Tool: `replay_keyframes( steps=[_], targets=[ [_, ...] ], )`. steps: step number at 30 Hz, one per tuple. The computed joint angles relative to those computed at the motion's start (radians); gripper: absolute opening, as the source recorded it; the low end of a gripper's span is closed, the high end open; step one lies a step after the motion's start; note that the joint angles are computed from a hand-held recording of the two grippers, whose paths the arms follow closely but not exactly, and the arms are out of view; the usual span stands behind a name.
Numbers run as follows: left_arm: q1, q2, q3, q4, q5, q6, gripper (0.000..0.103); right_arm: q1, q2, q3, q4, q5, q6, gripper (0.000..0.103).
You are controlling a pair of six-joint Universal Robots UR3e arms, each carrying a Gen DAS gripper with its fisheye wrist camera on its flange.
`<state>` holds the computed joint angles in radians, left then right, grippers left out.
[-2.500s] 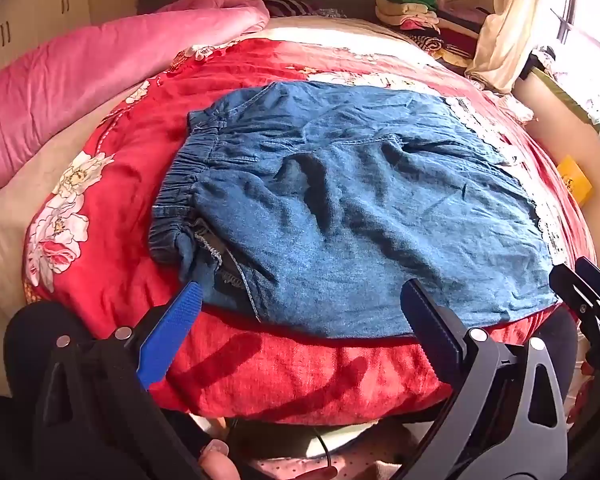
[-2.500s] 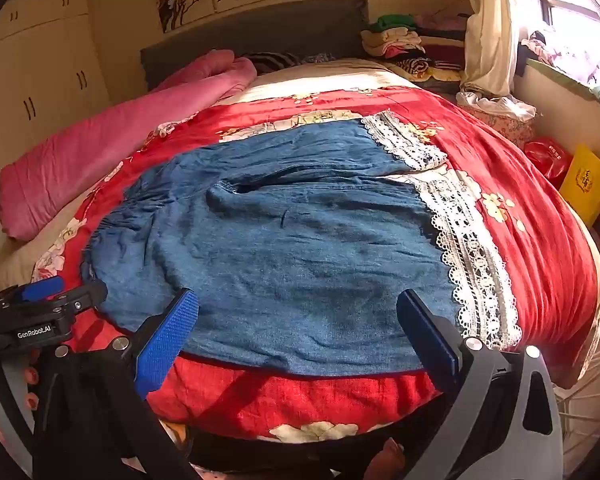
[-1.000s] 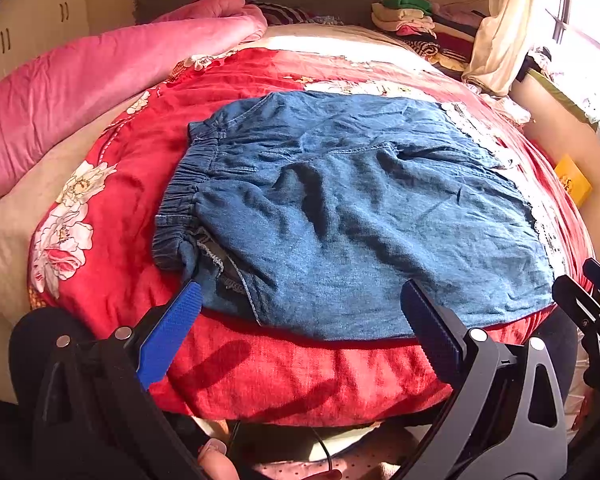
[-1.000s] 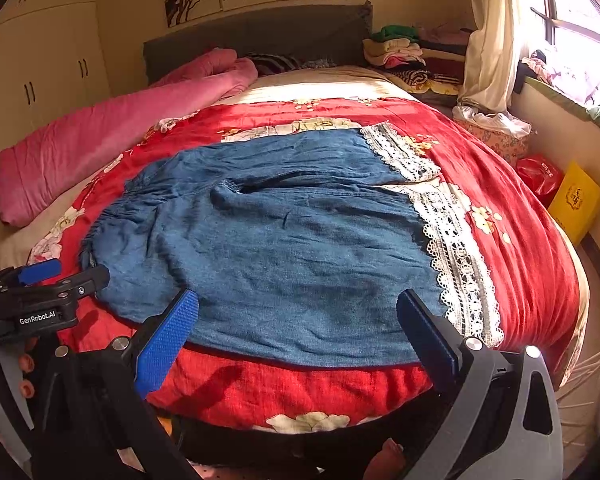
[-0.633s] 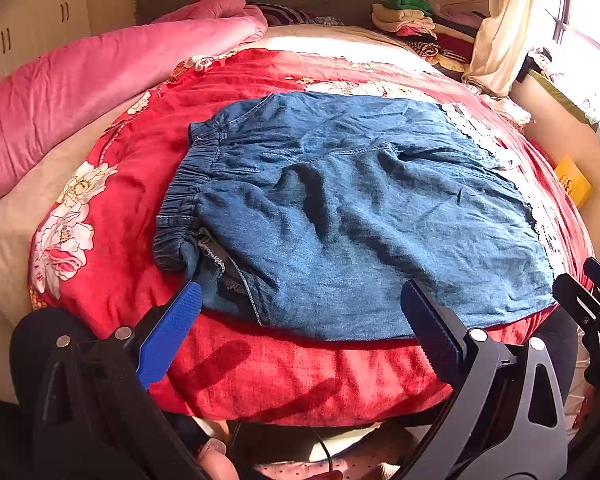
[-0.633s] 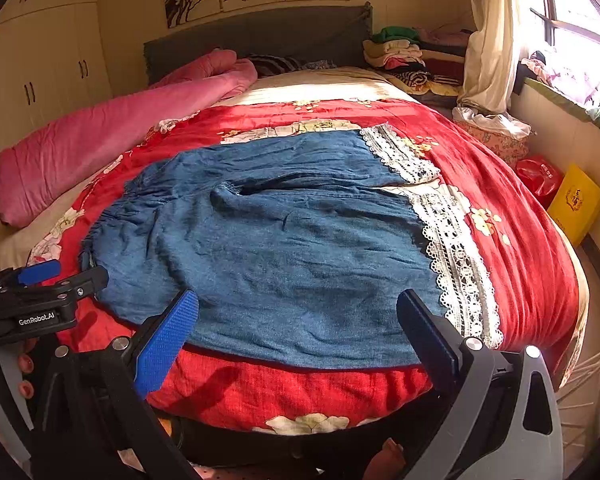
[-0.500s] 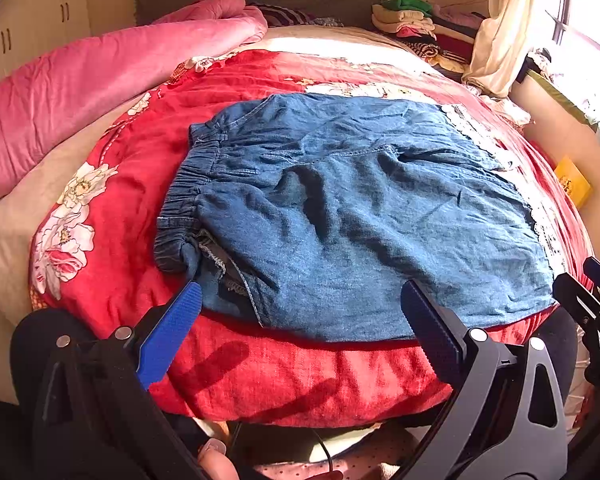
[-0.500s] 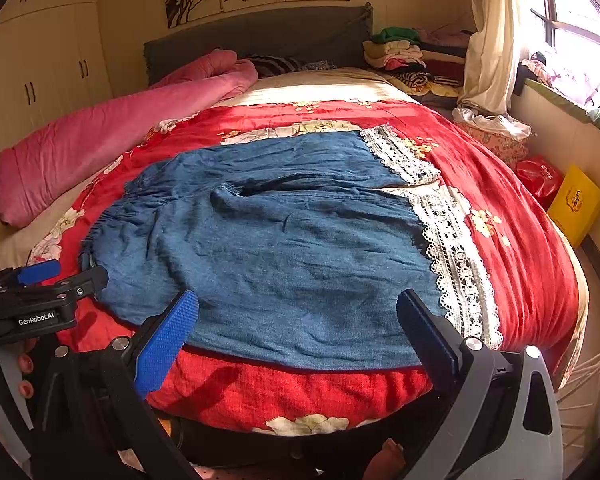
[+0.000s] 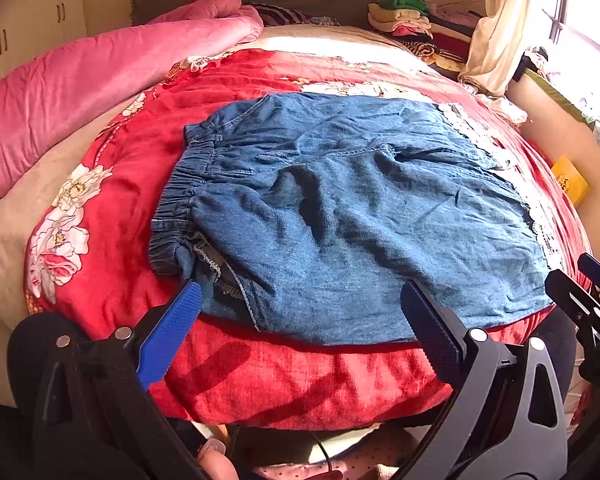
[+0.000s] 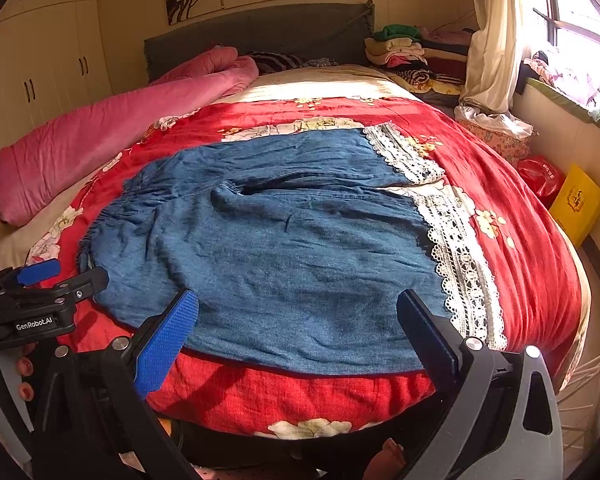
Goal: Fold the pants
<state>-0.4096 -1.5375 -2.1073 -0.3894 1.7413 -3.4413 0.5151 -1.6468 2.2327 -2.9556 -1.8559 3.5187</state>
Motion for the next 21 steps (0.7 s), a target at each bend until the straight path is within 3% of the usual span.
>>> replay_keyframes(
  steps=[11, 18, 21],
  targets=[
    [0.095, -0.064, 0.043, 0.022, -0.089, 0.05, 0.094, -0.064, 0.106, -0.1, -0.025, 0.087, -0.078, 0.099],
    [0.235, -0.117, 0.117, -0.018, -0.184, 0.124, 0.094, -0.136, 0.248, -0.295, 0.019, 0.208, -0.171, 0.099],
    [0.293, -0.176, 0.188, -0.038, -0.185, 0.153, 0.094, -0.156, 0.328, -0.419, 0.069, 0.254, -0.216, 0.099]
  ],
)
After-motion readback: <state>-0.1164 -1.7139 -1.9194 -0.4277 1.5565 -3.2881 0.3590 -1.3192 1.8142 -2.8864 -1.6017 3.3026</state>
